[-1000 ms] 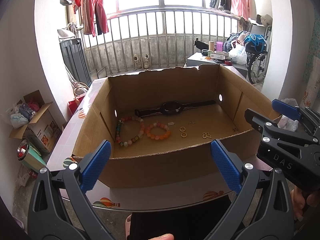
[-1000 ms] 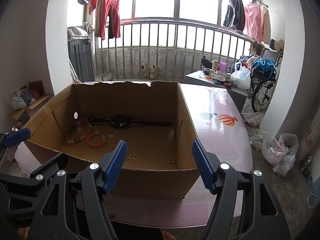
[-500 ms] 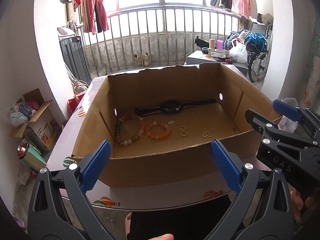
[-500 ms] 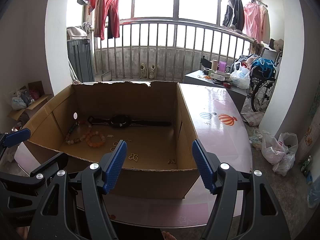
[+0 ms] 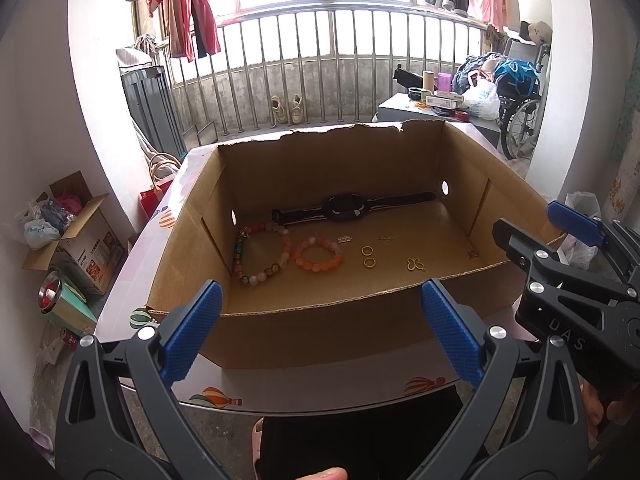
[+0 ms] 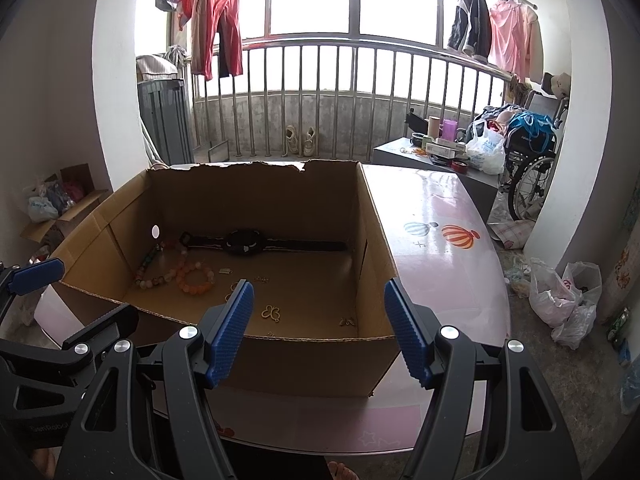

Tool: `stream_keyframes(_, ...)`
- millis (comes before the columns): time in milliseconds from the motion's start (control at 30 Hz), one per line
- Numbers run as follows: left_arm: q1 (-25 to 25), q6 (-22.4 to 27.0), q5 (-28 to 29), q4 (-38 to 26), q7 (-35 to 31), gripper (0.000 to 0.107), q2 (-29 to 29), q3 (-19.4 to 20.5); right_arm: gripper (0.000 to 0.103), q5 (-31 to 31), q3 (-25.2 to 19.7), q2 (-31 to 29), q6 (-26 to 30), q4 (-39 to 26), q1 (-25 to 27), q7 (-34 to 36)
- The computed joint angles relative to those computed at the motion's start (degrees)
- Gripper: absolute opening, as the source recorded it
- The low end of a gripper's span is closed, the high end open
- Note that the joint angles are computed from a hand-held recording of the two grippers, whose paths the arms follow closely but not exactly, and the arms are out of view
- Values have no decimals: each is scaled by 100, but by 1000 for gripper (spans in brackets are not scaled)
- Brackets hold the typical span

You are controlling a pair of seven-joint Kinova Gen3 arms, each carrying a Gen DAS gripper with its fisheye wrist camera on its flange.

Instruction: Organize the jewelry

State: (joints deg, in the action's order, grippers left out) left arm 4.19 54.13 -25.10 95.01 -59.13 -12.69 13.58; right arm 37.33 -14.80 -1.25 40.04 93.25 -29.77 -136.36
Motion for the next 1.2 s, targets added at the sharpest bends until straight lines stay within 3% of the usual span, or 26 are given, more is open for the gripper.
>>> stream_keyframes(300, 46, 247, -199, -91, -28, 96, 84, 117, 66, -73, 11, 47, 179, -127, -63, 123)
stream_keyframes(433, 143, 561, -848, -94, 321, 96, 252, 457, 66, -308, 61, 22, 37, -90, 3, 284)
stream_keyframes(500, 254, 459, -918, 0, 468, 96, 200, 370, 66, -331, 60, 10, 31, -82, 16, 304)
stream_keyframes(767, 150, -250, -166, 195, 233, 96, -185, -133, 66, -329, 34, 12, -12, -62, 36, 285)
stream_keyframes(933, -22, -258, 368, 28, -11, 96, -115, -252, 66, -259, 19, -16, -50, 7, 37, 227)
stream_keyframes(1200, -113, -215, 598, -60, -173, 96, -41, -259, 66, -204, -13, -37, -91, 53, 61, 160)
